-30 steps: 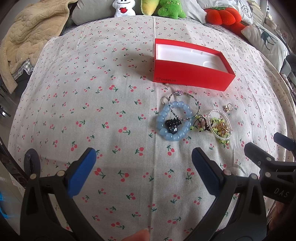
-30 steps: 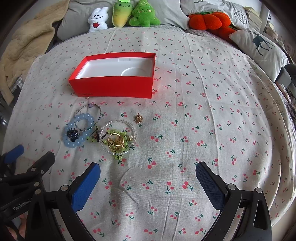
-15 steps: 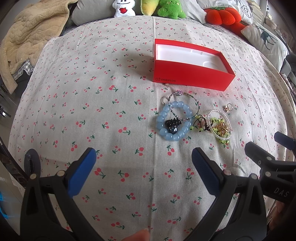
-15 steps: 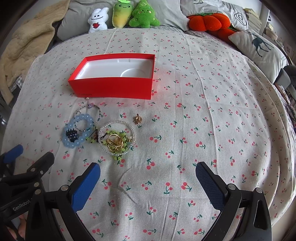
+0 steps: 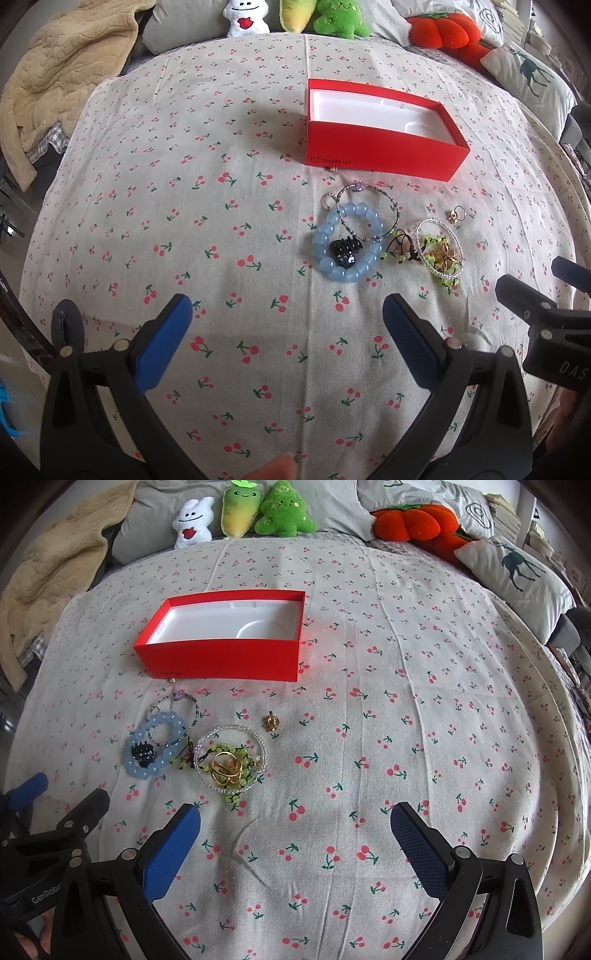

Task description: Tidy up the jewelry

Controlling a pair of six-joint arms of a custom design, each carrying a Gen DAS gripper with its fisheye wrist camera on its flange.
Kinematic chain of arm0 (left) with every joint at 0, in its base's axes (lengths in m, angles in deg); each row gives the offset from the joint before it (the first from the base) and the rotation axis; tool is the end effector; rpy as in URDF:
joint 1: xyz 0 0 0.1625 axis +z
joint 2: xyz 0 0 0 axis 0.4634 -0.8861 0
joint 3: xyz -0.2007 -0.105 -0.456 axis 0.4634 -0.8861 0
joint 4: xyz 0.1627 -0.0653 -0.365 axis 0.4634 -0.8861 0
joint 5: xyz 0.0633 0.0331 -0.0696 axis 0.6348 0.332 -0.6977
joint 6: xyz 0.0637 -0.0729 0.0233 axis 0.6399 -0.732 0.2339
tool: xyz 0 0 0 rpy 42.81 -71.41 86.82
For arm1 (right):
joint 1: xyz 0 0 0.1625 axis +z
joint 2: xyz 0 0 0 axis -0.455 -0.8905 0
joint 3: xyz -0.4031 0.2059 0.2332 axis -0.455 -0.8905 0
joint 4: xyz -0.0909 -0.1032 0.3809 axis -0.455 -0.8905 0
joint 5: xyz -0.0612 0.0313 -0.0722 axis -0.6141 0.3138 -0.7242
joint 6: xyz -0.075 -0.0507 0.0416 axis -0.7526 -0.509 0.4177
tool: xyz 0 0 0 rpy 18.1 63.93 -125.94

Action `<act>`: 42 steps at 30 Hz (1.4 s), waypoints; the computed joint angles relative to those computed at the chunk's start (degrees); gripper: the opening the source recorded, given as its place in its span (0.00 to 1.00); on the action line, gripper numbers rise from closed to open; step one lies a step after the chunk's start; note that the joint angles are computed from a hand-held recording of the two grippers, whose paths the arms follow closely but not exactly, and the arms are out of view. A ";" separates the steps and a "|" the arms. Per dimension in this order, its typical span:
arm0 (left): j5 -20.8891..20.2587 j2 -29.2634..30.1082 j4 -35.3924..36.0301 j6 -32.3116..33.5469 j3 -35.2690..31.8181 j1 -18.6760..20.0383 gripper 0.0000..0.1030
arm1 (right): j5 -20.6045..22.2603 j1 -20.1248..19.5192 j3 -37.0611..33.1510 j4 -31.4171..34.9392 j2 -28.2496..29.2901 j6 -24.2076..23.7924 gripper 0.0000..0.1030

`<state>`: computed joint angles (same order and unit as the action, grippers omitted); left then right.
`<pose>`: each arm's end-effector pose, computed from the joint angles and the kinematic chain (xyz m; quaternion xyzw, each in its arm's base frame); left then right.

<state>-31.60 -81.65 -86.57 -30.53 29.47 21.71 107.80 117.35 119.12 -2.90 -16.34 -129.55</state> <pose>-0.3765 -0.7394 -0.0651 0.3379 0.8786 -0.1335 0.3099 0.0550 -0.6811 0.2934 -0.1780 -0.8405 0.2820 0.4271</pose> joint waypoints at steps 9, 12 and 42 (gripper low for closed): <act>-1.05 1.22 2.81 3.58 -3.99 0.59 1.00 | -4.50 -1.62 -4.17 4.99 0.08 2.30 1.00; -2.09 1.79 6.28 4.35 -6.62 0.83 1.00 | -7.82 -2.60 -6.23 7.47 -0.10 3.10 1.00; -19.86 17.78 33.03 -0.23 -42.13 5.81 0.23 | -20.35 -8.63 -31.97 29.27 13.74 7.05 0.17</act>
<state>-51.47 -63.86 -53.54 -30.76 -12.66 27.51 87.45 108.71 87.15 26.37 -2.60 -122.51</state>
